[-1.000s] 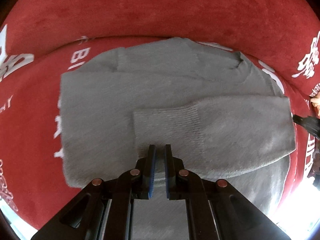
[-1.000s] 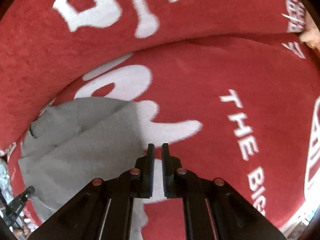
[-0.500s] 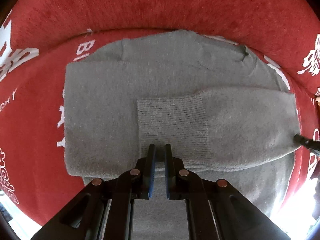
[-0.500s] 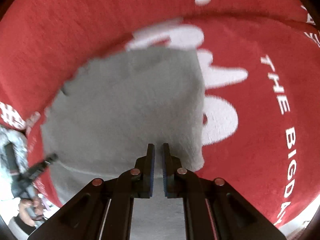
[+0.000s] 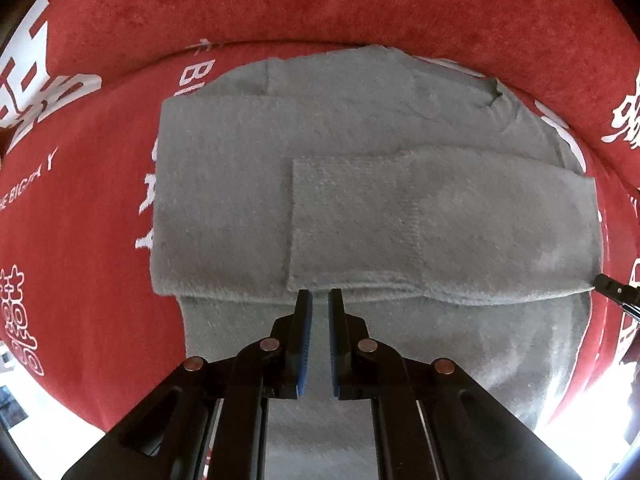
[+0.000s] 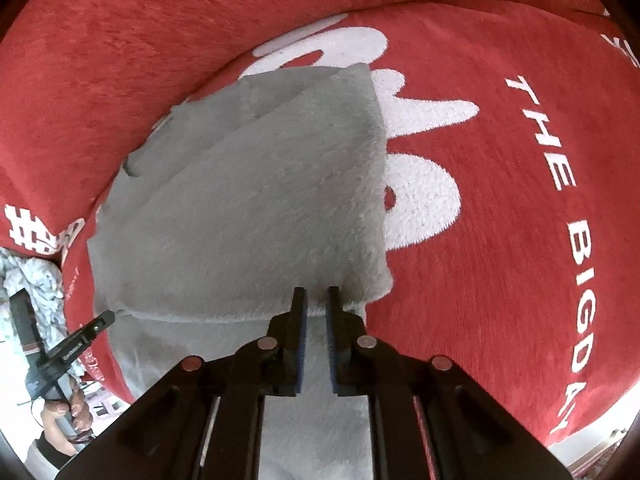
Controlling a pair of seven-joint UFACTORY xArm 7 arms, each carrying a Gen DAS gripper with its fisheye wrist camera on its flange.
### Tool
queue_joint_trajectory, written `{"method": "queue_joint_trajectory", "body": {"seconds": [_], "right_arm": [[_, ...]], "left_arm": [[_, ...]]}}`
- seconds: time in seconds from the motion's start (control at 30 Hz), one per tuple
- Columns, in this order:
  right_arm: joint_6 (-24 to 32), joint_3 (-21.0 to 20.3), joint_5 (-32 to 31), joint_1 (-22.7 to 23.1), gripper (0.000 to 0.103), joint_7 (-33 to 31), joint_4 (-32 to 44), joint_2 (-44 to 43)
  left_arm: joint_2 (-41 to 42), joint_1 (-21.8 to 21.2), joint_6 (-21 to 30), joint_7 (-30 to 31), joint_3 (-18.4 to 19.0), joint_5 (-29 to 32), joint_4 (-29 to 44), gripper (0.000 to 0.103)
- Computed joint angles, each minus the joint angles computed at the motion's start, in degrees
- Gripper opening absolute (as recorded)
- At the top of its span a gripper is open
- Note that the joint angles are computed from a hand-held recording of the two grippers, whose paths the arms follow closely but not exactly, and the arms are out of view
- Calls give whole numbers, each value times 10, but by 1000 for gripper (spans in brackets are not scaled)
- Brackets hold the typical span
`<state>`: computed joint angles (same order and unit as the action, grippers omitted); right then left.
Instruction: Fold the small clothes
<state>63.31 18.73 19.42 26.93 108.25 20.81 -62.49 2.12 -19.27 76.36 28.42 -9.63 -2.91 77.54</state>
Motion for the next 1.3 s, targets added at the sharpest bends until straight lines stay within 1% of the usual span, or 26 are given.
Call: {"method": "queue_joint_trajectory", "body": {"seconds": [0.03,0.1,0.17,0.3,0.37,0.47,0.6,0.67,0.7,0.73,0.77,0.8,0.83,0.87,1.0,1.03,1.07,1.13,1.17,1.2,1.3], "right_arm": [[5,0,-2,0,18,1,7,2],[13,4,-2,1,29,4,19,1],[16,9,-1,2,36,9,27,-1],[9,17,7,7,38,15,31,-7],[5,20,11,10,38,19,30,-10],[-11,22,13,10,42,21,26,-8],[-23,20,6,12,43,17,28,-5],[-23,20,3,13,43,15,30,-6],[-24,20,3,13,43,15,31,-6],[-26,20,2,14,43,14,31,-6],[-27,20,3,14,43,14,31,-7],[-30,20,3,15,43,14,31,-7],[-30,20,3,16,43,14,31,-8],[-31,20,3,16,43,13,31,-8],[-35,20,3,18,43,12,31,-9],[-36,20,4,18,47,13,31,-10],[-36,22,3,18,60,14,32,-10],[-38,27,-6,14,74,13,37,-10],[-38,28,-10,13,76,11,40,-10],[-36,31,-19,10,83,7,46,-7],[-16,35,-44,2,86,-9,66,4]], "left_arm": [[-7,-1,-2,-1,-1,1,-6,8],[-21,-4,-12,-7,-3,4,-18,8],[-34,-5,-14,-9,-3,5,-26,8],[-51,-6,-9,-23,-4,0,-36,8],[-57,-6,-12,-32,-5,8,-40,8],[-67,-8,-1,-41,-7,12,-52,8],[-86,-9,-5,-44,-8,26,-71,8],[-91,-8,3,-46,-8,24,-73,8],[-93,-8,6,-46,-7,24,-74,16],[-94,-8,9,-47,-8,26,-75,34],[-95,-9,10,-52,-10,31,-75,88],[-103,-9,1,-61,-12,39,-81,102],[-116,-9,-19,-59,-11,36,-92,102],[-119,-11,-21,-52,-11,33,-91,102],[-116,-14,-10,-52,-15,36,-83,102],[-117,-14,-10,-53,-16,40,-83,102],[-119,-14,-13,-56,-17,45,-84,102],[-122,-15,-11,-61,-18,47,-86,102],[-123,-15,-10,-63,-18,48,-87,102],[-124,-15,-10,-65,-18,50,-88,102],[-125,-14,-16,-67,-17,54,-96,102]]}}
